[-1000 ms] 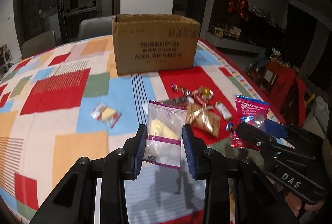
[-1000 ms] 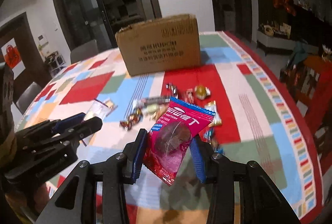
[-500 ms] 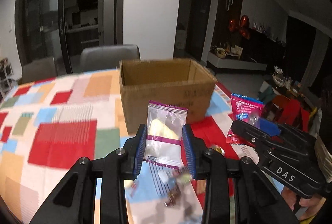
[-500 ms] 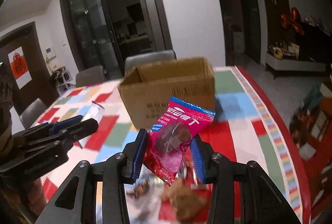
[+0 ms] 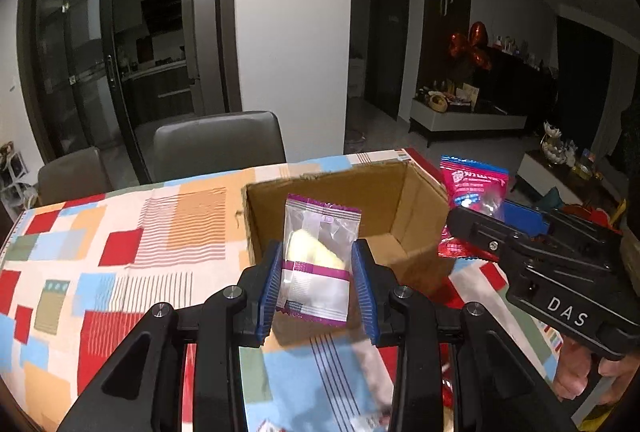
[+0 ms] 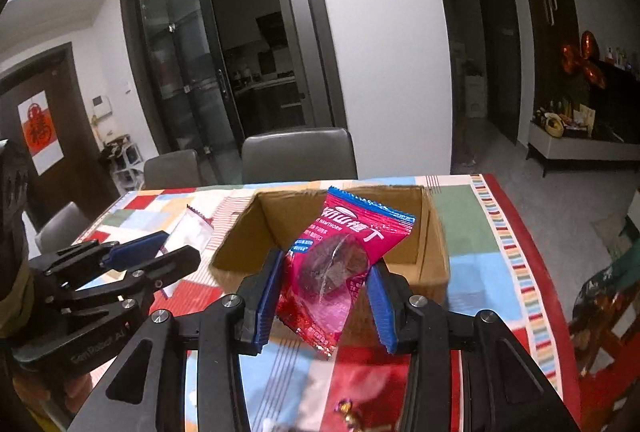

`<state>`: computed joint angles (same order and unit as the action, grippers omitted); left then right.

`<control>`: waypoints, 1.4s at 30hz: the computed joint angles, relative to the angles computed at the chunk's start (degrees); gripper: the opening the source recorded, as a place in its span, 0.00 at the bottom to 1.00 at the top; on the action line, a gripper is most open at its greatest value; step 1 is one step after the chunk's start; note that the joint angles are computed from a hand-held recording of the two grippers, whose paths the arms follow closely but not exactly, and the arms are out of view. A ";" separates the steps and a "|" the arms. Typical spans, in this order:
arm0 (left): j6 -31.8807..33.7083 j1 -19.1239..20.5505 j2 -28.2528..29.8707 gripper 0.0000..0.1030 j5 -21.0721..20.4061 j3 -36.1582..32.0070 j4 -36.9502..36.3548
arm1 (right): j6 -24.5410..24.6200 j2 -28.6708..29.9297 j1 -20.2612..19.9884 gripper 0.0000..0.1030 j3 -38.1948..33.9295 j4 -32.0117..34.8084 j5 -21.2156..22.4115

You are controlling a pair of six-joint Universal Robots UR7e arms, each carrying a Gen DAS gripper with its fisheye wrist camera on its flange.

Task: Organize snacks
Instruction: 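Carry both packets over the cardboard box and open both tools to drop them, then grasp the gold-wrapped candy with left tool while right tool grasps the Fortune Biscuits bag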

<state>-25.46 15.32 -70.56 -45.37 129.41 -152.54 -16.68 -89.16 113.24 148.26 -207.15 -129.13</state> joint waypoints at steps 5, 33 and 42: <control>3.93 3.56 4.30 0.34 -0.44 -3.85 -2.98 | -0.74 0.80 -3.28 0.41 -4.44 5.50 0.96; -11.32 -9.30 -7.00 0.76 6.55 5.09 10.76 | 1.25 -5.38 8.71 0.62 3.19 9.94 -9.08; -21.16 -18.20 -14.31 0.76 5.20 9.56 22.70 | 8.10 -11.61 16.78 0.68 7.45 20.27 -13.13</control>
